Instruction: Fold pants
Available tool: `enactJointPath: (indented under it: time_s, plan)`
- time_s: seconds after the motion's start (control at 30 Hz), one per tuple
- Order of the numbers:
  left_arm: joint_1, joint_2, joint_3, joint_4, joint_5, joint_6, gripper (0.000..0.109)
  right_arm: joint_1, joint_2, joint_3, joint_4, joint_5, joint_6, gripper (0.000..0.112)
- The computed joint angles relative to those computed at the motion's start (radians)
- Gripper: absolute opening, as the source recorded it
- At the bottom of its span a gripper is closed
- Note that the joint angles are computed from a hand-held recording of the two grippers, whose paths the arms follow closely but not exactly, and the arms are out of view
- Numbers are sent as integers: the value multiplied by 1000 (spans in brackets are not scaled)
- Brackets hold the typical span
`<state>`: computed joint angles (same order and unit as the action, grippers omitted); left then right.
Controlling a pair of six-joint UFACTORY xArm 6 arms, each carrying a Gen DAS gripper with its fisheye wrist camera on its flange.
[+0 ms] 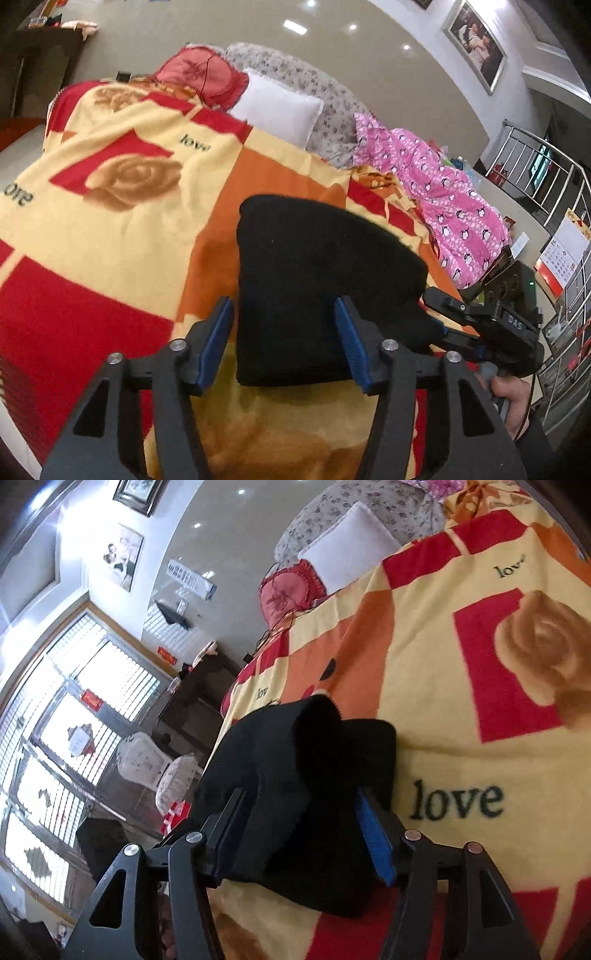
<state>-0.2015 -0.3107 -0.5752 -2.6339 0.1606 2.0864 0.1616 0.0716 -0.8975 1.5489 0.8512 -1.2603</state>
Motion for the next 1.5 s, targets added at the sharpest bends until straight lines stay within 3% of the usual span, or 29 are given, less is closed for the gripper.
enactJointPath:
  time_s: [0.03,0.1,0.17,0.27,0.37,0.5,0.67,0.73,0.9,0.97,1.03,1.1,1.2,1.27,1.4,1.5]
  plan:
    - [-3,4,-3,1,-4,-3,55,-10,1,1,-11,33,-8,36]
    - [-5,9,-9,-2,-8,4,55,-14,2,2,-19,53,-9,10]
    - [-4,-8,-1,-34,-4,44,56,-25,-24,26,21,64,-62,9]
    - [26,-79,39,-241,22,276,56,-46,-97,78,57,61,-107,8]
    - [44,-132,77,-324,70,371,56,-95,-132,99,48,85,-86,8]
    - [22,-133,72,-237,98,311,56,-74,-40,43,-96,32,38,8]
    - [-24,-149,77,-153,117,314,55,-83,-30,44,-54,53,8,8]
    - [-37,-91,30,-127,64,291,55,-69,-33,40,-60,38,-1,8]
    - [-70,82,-96,91,-82,5,55,-50,-22,33,-54,-6,-7,10]
    - [-84,106,-127,81,-128,31,55,-27,-50,52,-45,-61,-26,12]
    - [-88,121,-151,13,-160,116,55,26,-126,99,-7,-211,-83,22]
    - [-87,123,-152,8,-160,124,55,92,-210,140,72,-371,-184,22]
    - [-86,122,-153,-14,-159,143,55,186,-323,191,188,-526,-379,22]
    - [-82,124,-159,-59,-165,193,55,279,-359,217,157,-622,-449,20]
    - [-84,120,-154,-44,-163,179,56,386,-246,228,-54,-751,-352,15]
    - [-93,89,-160,35,-172,96,55,356,-242,221,-47,-701,-374,15]
